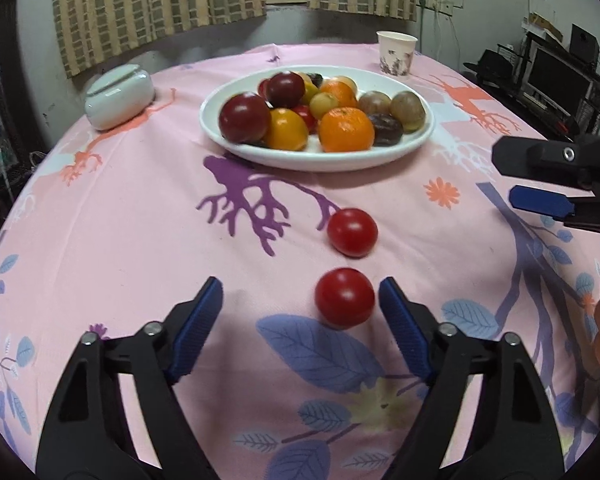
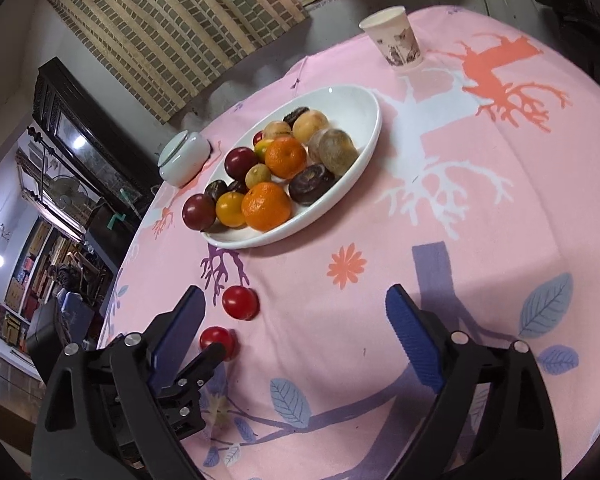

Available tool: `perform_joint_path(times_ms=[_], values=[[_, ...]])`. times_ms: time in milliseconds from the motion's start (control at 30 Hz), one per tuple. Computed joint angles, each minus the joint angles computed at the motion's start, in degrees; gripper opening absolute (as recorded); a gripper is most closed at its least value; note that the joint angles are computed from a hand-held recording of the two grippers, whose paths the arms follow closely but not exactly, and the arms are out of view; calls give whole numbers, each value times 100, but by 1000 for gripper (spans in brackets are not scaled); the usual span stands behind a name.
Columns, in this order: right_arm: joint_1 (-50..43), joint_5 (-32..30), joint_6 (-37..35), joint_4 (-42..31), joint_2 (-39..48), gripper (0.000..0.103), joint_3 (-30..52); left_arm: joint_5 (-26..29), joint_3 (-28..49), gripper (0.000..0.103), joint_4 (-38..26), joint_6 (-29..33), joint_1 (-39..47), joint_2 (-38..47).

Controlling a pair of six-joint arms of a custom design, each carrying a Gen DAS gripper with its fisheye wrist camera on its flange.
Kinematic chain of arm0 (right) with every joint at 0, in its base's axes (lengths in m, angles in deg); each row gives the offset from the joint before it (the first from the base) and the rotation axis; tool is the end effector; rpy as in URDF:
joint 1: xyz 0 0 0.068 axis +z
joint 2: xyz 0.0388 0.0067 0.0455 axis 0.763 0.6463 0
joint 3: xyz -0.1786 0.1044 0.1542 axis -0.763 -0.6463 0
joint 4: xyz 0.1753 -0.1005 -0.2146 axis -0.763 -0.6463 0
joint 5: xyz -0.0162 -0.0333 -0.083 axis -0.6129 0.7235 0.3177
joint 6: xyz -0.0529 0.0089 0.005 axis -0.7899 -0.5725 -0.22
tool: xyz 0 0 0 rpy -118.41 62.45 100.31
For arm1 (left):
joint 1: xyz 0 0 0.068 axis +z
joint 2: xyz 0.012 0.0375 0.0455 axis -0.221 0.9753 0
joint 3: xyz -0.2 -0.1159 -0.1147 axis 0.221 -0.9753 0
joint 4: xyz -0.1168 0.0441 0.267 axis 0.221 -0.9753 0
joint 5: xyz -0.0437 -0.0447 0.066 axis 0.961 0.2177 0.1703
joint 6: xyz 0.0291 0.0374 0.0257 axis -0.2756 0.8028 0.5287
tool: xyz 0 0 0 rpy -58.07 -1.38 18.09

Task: Organize fruits
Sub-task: 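Withdraw both tools toward the two red tomatoes, then move the left tool to a red tomato and grasp it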

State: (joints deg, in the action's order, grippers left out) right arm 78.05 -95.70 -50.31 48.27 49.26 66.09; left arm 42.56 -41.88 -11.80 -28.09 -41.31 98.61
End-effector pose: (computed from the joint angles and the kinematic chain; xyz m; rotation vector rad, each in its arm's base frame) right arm 0.2864 0.1676 0.1377 -0.0551 2.4663 0.9027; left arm 0.2291 -0.1142 0.1232 0.1127 2.4413 -0.0336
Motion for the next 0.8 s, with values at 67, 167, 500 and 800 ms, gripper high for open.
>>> perform_joint_path(times_ms=[67, 167, 500, 800], values=[[-8, -166, 70, 3, 76, 92, 27, 211, -6, 71, 40, -21, 88, 62], [82, -89, -66, -6, 40, 92, 33, 377, -57, 65, 134, -50, 140, 60], [195, -99, -196, -57, 66, 92, 70, 1064, -167, 33, 518, -175, 300, 134], [274, 14, -277, -134, 113, 92, 127, 972, -96, 31, 230, -141, 226, -9]])
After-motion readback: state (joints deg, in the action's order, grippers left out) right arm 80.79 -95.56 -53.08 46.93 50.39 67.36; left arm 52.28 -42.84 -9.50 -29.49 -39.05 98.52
